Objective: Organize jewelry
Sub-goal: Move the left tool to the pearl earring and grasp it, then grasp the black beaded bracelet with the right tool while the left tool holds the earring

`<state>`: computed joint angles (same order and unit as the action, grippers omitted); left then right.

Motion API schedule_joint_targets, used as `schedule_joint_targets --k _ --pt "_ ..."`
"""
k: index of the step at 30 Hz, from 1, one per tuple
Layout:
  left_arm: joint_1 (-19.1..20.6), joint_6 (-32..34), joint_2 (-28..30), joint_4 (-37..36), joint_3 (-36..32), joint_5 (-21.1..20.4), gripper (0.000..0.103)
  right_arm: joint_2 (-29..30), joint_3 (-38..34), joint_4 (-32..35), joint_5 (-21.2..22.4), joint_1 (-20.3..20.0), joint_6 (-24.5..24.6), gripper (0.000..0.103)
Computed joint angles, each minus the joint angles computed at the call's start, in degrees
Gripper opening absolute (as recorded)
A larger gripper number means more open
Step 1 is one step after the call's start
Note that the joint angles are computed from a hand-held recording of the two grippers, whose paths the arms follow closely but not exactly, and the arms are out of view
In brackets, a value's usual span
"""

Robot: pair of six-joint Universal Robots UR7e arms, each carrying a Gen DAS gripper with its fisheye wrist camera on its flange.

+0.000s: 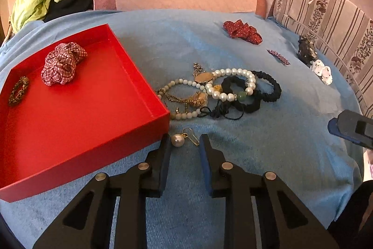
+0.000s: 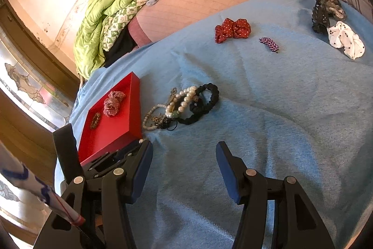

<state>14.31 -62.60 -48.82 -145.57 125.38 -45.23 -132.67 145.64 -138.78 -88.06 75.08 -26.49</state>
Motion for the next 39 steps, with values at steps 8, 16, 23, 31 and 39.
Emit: schedule_joint_targets --k 8,16,23,31,39 --pt "0.11 0.26 -0.39 -0.99 0.40 0.00 0.011 0.93 0.29 -1.89 -1.75 0.24 0.80 0.061" --pt "0.15 1.07 0.54 2.23 -1.29 0.63 0.011 1.50 0.33 -2.54 -2.68 0.56 1.29 0.061" --pt "-0.52 5.32 1.06 -2.82 -0.72 0.66 0.011 1.54 0.23 -3.29 -2.66 0.05 1.80 0.061" --pt "-1.99 9.12 -0.12 -9.25 0.55 2.64 0.011 7.96 -4.03 -7.90 -3.11 1.00 5.41 0.058" --pt "-2.40 9.95 -1.54 -11.38 1.24 3.71 0.011 22.27 -8.64 -12.39 -8.40 4.34 9.54 0.046"
